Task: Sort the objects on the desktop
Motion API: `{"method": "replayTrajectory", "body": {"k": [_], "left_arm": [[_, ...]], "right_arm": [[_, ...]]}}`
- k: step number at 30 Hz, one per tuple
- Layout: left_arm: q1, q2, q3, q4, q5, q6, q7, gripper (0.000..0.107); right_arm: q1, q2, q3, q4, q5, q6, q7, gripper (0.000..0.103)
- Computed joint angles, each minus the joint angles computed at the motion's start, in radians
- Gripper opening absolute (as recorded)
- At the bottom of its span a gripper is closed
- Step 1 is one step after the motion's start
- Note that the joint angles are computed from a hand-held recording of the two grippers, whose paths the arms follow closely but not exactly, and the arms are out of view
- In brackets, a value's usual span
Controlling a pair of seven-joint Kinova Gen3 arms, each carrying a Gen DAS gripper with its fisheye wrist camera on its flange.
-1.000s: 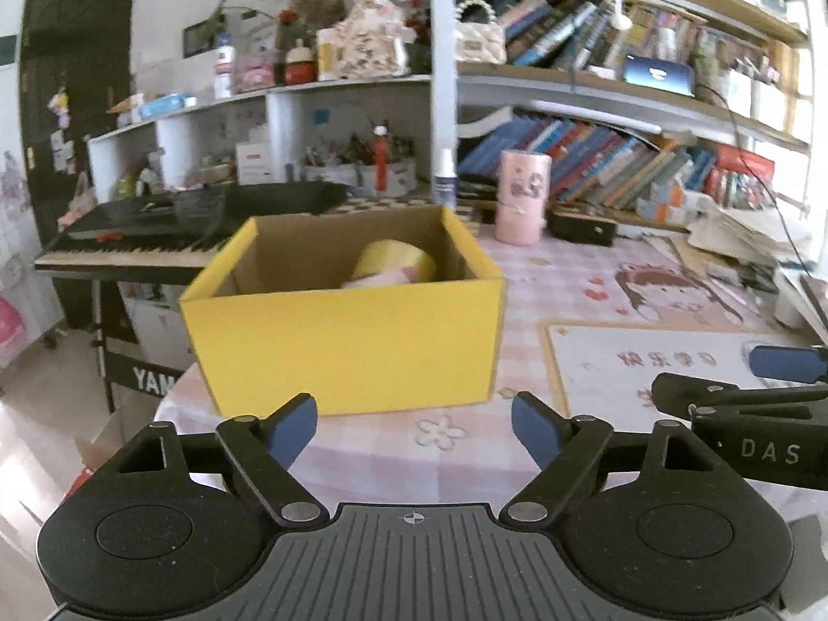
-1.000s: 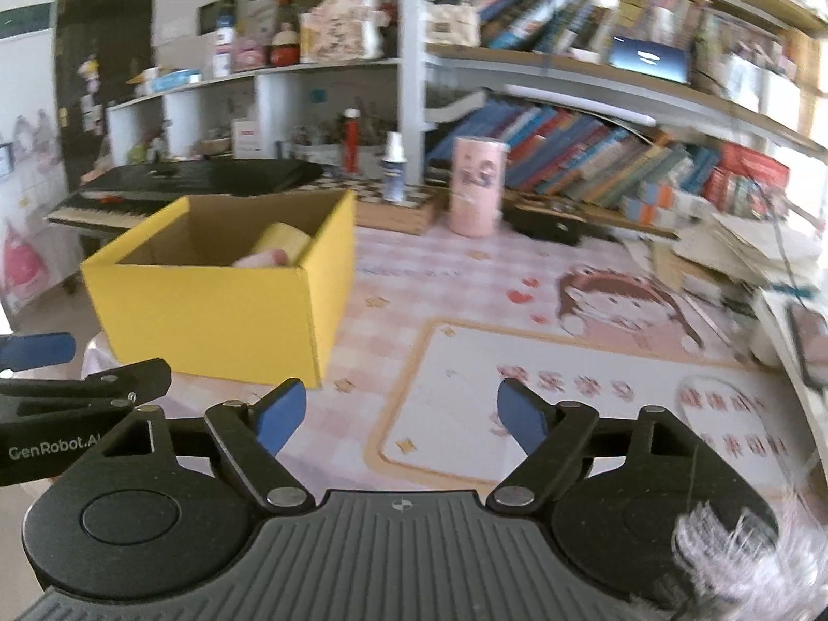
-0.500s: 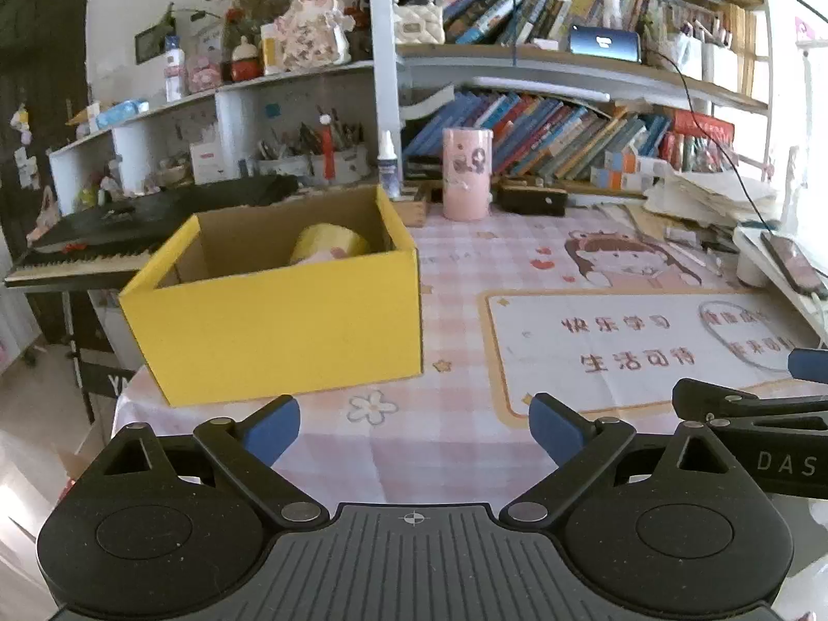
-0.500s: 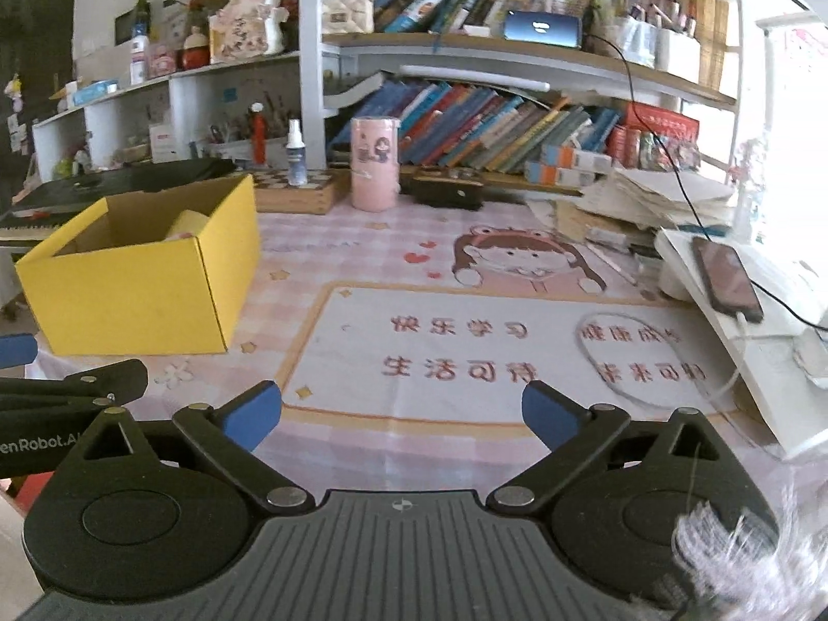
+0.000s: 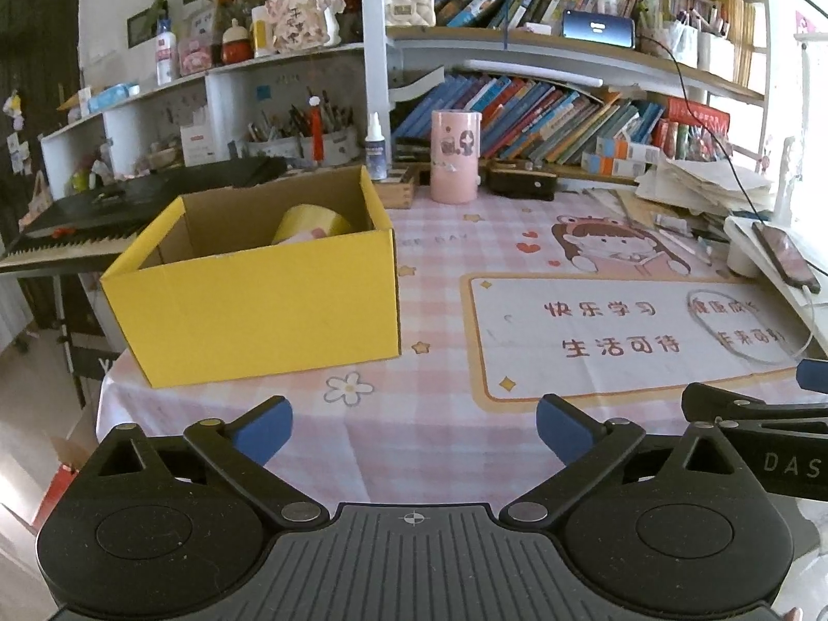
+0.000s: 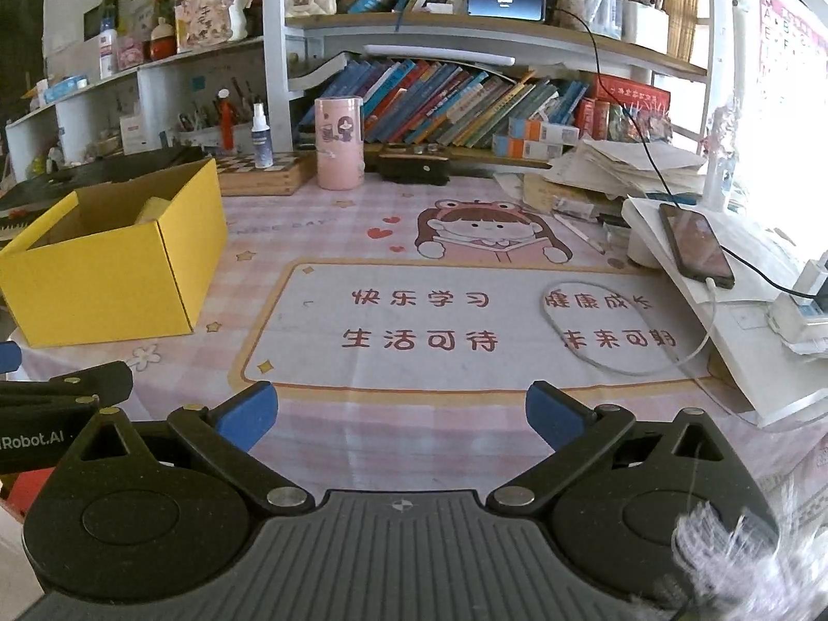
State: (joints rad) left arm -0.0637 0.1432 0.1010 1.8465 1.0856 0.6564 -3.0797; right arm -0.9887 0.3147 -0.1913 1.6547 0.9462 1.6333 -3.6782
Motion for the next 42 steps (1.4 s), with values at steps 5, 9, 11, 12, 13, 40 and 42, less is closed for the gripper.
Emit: {"method": "replayTrajectory", "body": {"k": [5,9,11,12,13,40,42], "left_arm": [[0.006,-0.006,0.0,0.002,-0.022,-0.001,0.012,0.102],[0.017,-0.01,0.0,0.002,-0.048,-0.018,0.035,0.102],[0.017,-0.01,0.0,0.001,-0.058,-0.015,0.045,0.102],[0.016,-0.009,0.0,-0.002,-0.062,-0.01,0.05,0.102],[0.015,-0.008,0.0,-0.003,-0.066,-0.006,0.056,0.102],[0.01,-0.021,-0.013,0.012,-0.026,0.019,0.024,0.102],[0.01,-0.02,-0.013,0.013,-0.028,0.017,0.026,0.102]], "right_arm": [[-0.001,-0.005,-0.004,0.005,-0.006,-0.002,-0.004,0.103],[-0.002,-0.006,-0.005,0.006,-0.007,-0.001,-0.006,0.103],[-0.002,-0.005,-0.006,0.006,-0.006,0.0,-0.006,0.103],[-0.003,-0.005,-0.006,0.006,-0.006,0.0,-0.006,0.103],[-0.002,-0.006,-0.006,0.006,-0.006,-0.001,-0.006,0.103],[-0.013,-0.006,-0.008,-0.004,-0.017,0.017,-0.036,0.103],[-0.012,-0.007,-0.008,-0.002,-0.016,0.015,-0.035,0.103]]}}
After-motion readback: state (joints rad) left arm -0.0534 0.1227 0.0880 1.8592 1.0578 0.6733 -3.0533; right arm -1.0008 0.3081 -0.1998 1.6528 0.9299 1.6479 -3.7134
